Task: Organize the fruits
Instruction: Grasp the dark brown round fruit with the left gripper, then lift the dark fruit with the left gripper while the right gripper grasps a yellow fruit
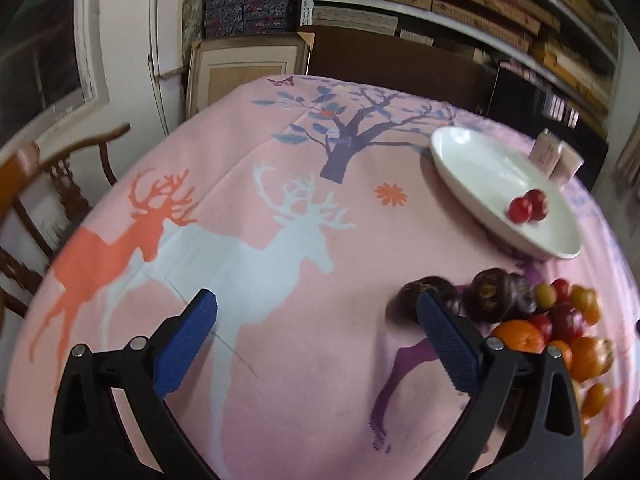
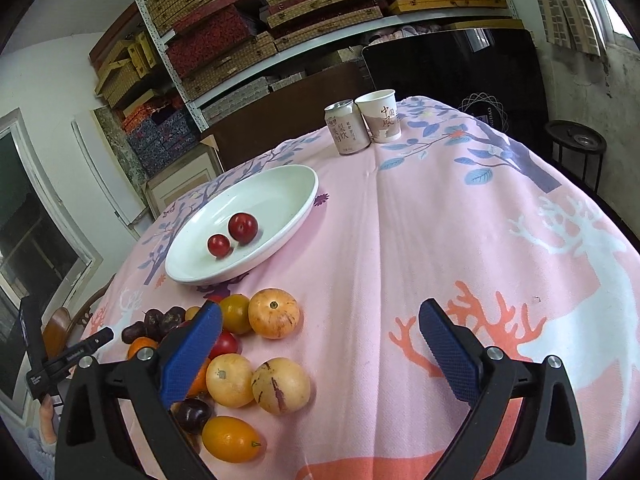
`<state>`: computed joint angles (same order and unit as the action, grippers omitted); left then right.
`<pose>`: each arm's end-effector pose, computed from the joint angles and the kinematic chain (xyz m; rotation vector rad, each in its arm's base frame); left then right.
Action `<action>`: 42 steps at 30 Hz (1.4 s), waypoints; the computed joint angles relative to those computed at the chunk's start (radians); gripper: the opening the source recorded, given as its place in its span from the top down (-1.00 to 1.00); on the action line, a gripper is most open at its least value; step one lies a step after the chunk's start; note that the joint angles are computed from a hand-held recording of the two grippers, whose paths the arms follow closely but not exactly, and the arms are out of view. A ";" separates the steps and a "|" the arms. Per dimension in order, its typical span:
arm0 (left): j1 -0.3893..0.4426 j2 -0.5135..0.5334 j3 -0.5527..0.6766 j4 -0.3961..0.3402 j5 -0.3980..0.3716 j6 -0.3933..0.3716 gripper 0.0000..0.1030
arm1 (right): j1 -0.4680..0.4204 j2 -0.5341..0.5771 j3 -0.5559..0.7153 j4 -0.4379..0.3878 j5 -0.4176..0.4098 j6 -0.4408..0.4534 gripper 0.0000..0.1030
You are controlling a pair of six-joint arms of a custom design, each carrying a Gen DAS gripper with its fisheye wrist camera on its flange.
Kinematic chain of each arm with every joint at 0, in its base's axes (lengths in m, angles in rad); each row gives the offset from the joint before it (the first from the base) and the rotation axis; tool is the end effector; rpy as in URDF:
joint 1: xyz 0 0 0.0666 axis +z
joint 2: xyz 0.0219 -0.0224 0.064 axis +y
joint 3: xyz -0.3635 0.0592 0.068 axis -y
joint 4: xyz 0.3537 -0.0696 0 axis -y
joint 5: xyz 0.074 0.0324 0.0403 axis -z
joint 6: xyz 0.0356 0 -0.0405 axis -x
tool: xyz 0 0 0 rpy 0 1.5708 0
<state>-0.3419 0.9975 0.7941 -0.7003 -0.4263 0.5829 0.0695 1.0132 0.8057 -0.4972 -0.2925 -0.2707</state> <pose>0.2817 -0.0851 0.3177 -0.4600 2.3247 0.0925 0.3141 0.0318 0.3320 0.0747 2.2899 0.5107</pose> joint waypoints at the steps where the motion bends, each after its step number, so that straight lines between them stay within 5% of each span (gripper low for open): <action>1: -0.007 0.002 0.002 -0.001 -0.007 -0.006 -0.91 | -0.002 -0.001 -0.001 0.002 -0.005 -0.001 -0.93; 9: -0.128 0.094 0.046 -0.029 -0.120 -0.092 -0.91 | -0.002 -0.004 -0.003 0.003 -0.005 -0.001 -0.93; 21: -0.053 0.166 0.066 0.019 0.081 -0.140 -0.88 | 0.010 0.001 0.000 -0.011 0.008 0.010 -0.93; 24: -0.030 0.186 0.074 0.021 0.125 -0.145 -0.67 | 0.009 0.004 0.001 -0.014 0.006 0.012 -0.93; 28: -0.054 0.179 0.069 0.051 0.127 -0.189 0.15 | 0.012 0.004 0.001 -0.011 0.003 0.016 -0.93; 42: -0.037 0.161 0.058 0.042 0.120 -0.161 0.17 | 0.116 -0.045 -0.024 -0.108 0.028 0.175 -0.90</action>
<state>-0.3790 1.1589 0.8519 -0.6584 -0.3061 0.4218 0.1850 0.9677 0.7820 -0.6057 -0.2648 -0.0956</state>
